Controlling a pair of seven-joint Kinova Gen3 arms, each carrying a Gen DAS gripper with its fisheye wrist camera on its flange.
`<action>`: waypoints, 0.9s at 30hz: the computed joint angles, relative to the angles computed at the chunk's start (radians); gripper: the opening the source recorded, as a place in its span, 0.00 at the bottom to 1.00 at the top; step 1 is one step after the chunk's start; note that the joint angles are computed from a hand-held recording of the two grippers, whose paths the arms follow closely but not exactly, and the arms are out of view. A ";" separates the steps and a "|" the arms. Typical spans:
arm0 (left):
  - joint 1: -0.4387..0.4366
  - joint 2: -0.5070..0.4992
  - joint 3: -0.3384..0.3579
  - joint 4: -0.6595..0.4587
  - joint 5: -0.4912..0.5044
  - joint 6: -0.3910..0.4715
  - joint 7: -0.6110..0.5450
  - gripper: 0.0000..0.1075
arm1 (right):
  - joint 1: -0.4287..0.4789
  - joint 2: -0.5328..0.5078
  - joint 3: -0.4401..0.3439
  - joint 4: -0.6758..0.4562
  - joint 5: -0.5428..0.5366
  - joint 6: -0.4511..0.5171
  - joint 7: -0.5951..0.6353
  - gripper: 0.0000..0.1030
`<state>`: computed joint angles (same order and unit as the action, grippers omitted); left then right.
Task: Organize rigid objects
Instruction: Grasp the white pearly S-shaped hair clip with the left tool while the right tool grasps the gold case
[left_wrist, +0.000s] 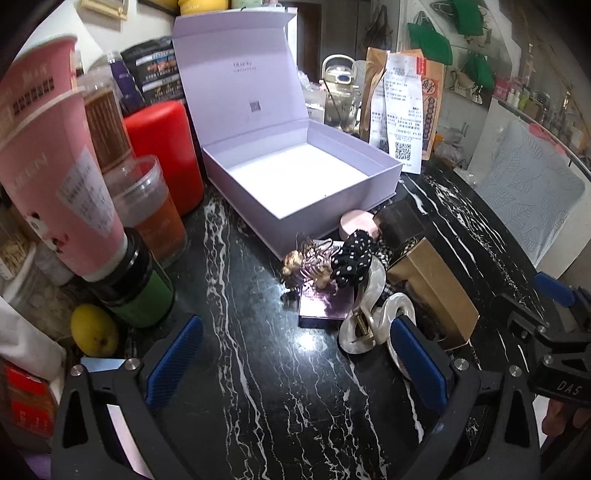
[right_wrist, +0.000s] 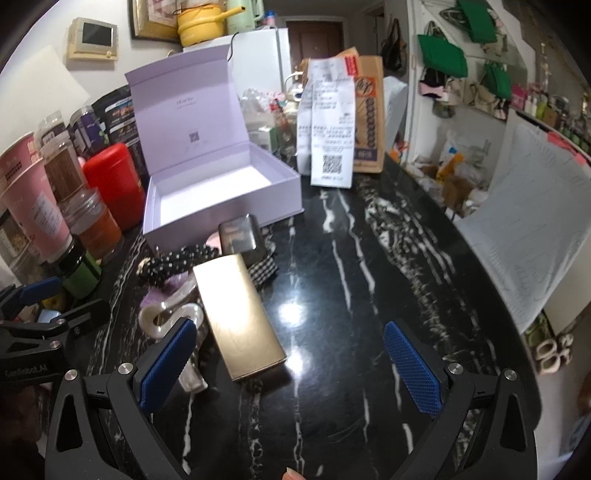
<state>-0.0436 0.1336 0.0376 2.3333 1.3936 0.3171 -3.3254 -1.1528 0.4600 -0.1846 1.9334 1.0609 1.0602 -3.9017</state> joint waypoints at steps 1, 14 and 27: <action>0.000 0.008 -0.001 -0.006 -0.015 0.004 0.019 0.96 | 0.009 -0.002 0.000 0.012 0.014 -0.028 -0.008 0.99; -0.021 0.093 0.038 -0.060 -0.082 -0.006 0.110 0.96 | 0.102 0.012 0.024 0.063 0.124 -0.255 0.001 0.87; -0.040 0.107 0.122 -0.066 -0.087 -0.060 0.129 0.96 | 0.199 0.017 0.048 0.116 0.290 -0.510 -0.058 0.47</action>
